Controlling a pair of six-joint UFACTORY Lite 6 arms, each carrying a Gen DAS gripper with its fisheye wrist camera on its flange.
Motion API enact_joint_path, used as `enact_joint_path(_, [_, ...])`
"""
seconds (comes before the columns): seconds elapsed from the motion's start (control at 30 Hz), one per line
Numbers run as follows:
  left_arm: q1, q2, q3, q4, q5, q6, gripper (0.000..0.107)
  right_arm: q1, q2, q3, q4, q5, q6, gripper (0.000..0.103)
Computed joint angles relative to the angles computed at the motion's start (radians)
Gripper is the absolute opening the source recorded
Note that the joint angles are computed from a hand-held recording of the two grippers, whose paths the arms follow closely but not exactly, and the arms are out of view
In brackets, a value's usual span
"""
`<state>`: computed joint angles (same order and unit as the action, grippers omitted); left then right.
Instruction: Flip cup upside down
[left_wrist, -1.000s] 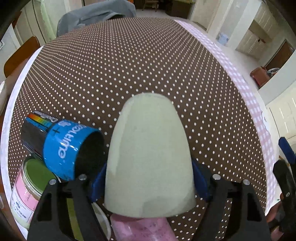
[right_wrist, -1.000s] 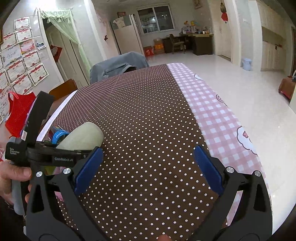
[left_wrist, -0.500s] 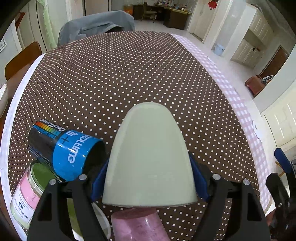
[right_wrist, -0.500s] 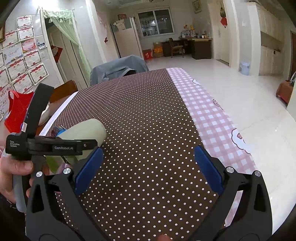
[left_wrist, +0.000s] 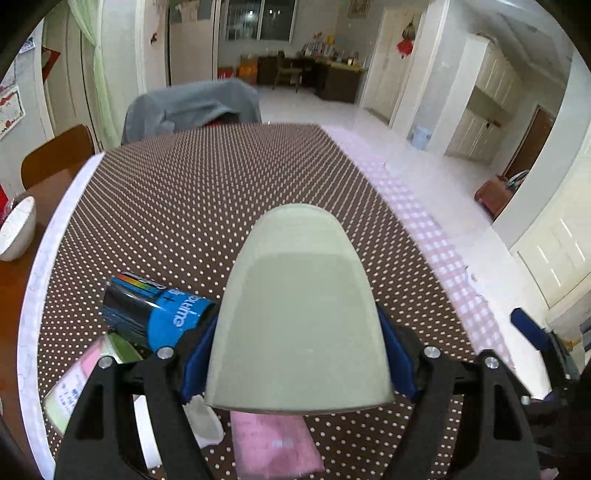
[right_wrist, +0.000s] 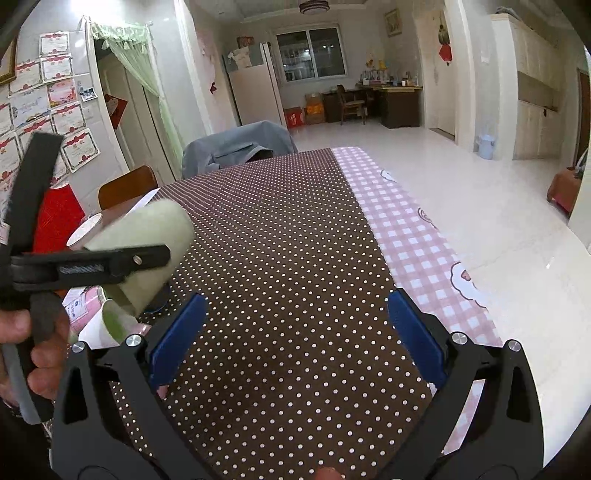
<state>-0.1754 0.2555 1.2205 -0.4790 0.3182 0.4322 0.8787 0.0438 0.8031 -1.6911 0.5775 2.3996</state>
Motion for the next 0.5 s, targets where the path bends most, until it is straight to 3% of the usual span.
enact_joint_path(0.3, [0.047,-0.378,-0.307,-0.185,-0.003,0.187,0.077,0.154,-0.044,-0.027,0.081,0.124,-0.029,0.097])
enact_joint_path(0.5, [0.092,-0.694,-0.55,-0.185,0.022,0.193,0.077,0.296,-0.08,-0.059,0.14,0.234,-0.026,0.097])
